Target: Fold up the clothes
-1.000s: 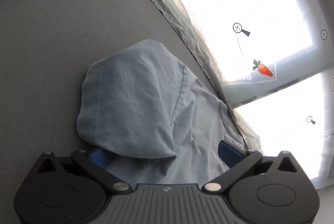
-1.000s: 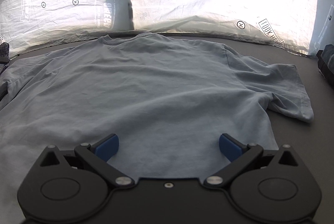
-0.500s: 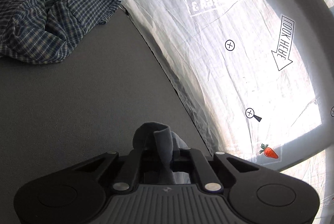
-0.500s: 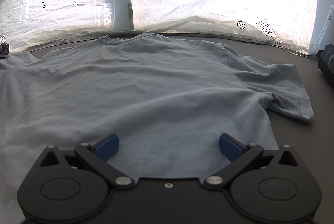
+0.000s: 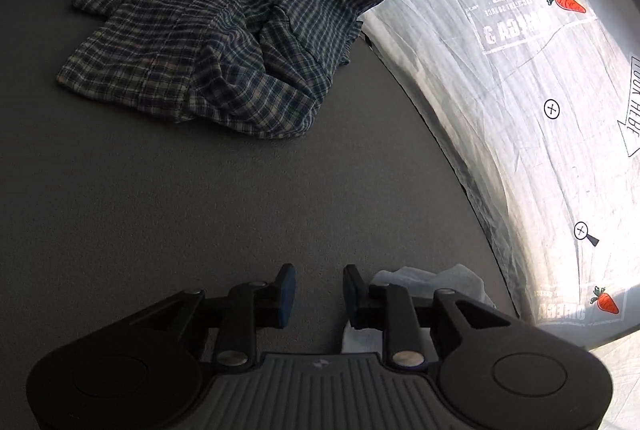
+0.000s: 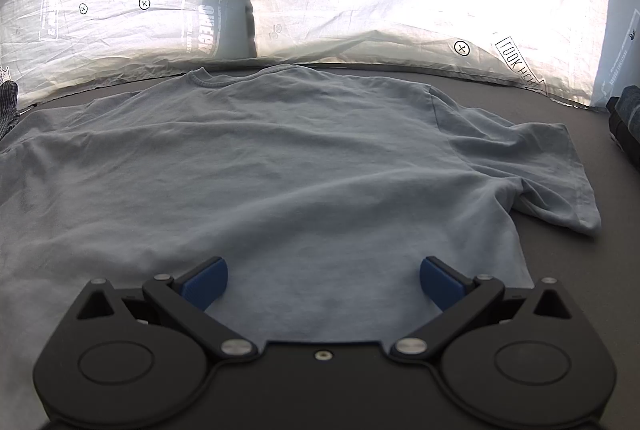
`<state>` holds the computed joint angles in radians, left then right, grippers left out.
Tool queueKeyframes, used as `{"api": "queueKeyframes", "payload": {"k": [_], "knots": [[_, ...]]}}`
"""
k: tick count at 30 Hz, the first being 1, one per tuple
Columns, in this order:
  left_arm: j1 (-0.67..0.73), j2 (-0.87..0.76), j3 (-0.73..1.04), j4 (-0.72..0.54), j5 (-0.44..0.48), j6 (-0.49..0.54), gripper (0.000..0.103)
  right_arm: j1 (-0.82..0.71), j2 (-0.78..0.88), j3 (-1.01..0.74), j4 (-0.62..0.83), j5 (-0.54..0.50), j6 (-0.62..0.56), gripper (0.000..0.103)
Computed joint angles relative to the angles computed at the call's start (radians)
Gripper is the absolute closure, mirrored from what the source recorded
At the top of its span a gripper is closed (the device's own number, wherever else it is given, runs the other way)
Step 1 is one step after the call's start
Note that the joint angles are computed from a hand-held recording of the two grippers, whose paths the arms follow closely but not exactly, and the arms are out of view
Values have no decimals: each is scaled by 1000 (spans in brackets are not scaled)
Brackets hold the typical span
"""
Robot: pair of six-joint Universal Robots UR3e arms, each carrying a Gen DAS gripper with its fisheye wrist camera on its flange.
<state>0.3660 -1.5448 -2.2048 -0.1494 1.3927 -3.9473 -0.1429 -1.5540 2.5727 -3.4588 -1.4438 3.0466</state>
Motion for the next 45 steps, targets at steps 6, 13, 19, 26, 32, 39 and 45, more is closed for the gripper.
{"api": "queueKeyframes", "payload": {"k": [6, 13, 19, 26, 32, 39, 45], "knots": [[35, -49, 60, 9, -108, 129, 42, 45, -10, -127, 195, -50, 50, 0], [-84, -244, 267, -18, -109, 141, 41, -62, -8, -391, 599, 218, 335, 7], [-155, -320, 360, -16, -116, 127, 60, -215, 164, -371, 393, 680, 819, 99], [-312, -365, 499, -28, -169, 238, 80, -152, 305, -497, 293, 790, 934, 100], [-495, -494, 762, -277, -186, 463, 61, -158, 326, -483, 273, 813, 960, 99], [-409, -361, 601, -176, -406, 505, 43, -221, 237, -348, 312, 815, 912, 98], [-448, -350, 667, -276, -171, 577, 41, -236, 238, -315, 318, 803, 908, 98]]}}
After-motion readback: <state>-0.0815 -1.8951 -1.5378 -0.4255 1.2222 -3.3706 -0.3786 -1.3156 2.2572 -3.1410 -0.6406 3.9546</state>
